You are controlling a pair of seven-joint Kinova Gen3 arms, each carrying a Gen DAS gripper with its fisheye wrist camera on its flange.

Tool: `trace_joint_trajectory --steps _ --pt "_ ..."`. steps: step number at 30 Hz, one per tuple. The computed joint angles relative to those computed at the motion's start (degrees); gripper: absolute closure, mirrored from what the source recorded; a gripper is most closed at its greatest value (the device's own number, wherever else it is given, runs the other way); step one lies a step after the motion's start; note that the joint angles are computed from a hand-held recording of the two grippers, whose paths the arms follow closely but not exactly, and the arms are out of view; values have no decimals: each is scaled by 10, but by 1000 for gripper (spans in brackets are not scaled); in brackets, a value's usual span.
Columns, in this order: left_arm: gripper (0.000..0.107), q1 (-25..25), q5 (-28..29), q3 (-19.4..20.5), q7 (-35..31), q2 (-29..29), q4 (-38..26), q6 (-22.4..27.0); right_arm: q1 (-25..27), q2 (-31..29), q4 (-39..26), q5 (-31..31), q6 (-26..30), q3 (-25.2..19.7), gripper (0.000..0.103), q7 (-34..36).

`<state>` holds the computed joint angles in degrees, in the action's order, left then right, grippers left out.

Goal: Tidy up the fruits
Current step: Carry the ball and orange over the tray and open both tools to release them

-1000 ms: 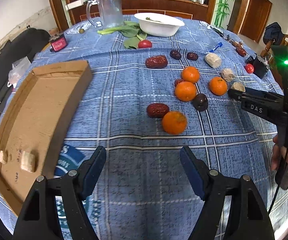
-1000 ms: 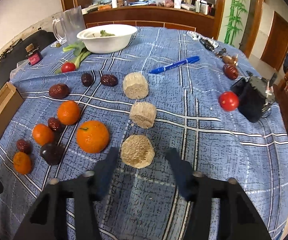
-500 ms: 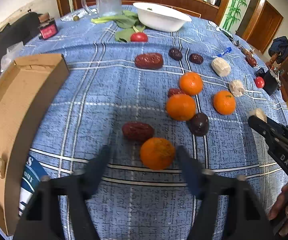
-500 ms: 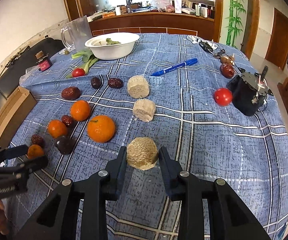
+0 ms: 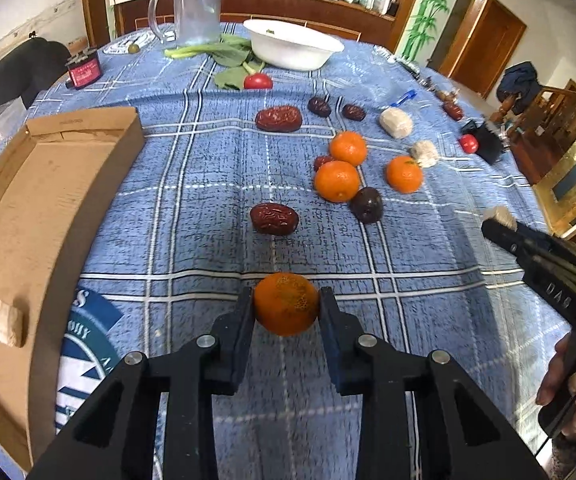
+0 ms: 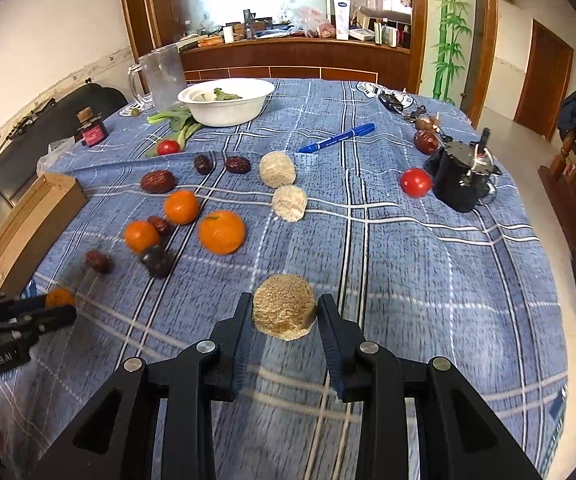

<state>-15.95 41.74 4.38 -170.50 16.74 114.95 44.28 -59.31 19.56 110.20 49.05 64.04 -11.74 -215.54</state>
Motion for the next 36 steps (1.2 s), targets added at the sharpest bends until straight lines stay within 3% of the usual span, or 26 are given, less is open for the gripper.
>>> trace_joint_trajectory --steps 9,17,28,36 --pt "77 -50 27 -23 -67 -10 -21 72 -42 29 -67 -29 56 -3 69 -10" --pt "77 -80 36 -41 -96 0 -52 111 -53 62 -135 -36 66 15 69 34" --pt "77 -134 45 -50 -71 45 -134 147 -48 130 -279 -29 56 58 68 184" --pt "77 -173 39 -45 -21 91 -208 141 -33 180 -378 -56 0 93 68 301"
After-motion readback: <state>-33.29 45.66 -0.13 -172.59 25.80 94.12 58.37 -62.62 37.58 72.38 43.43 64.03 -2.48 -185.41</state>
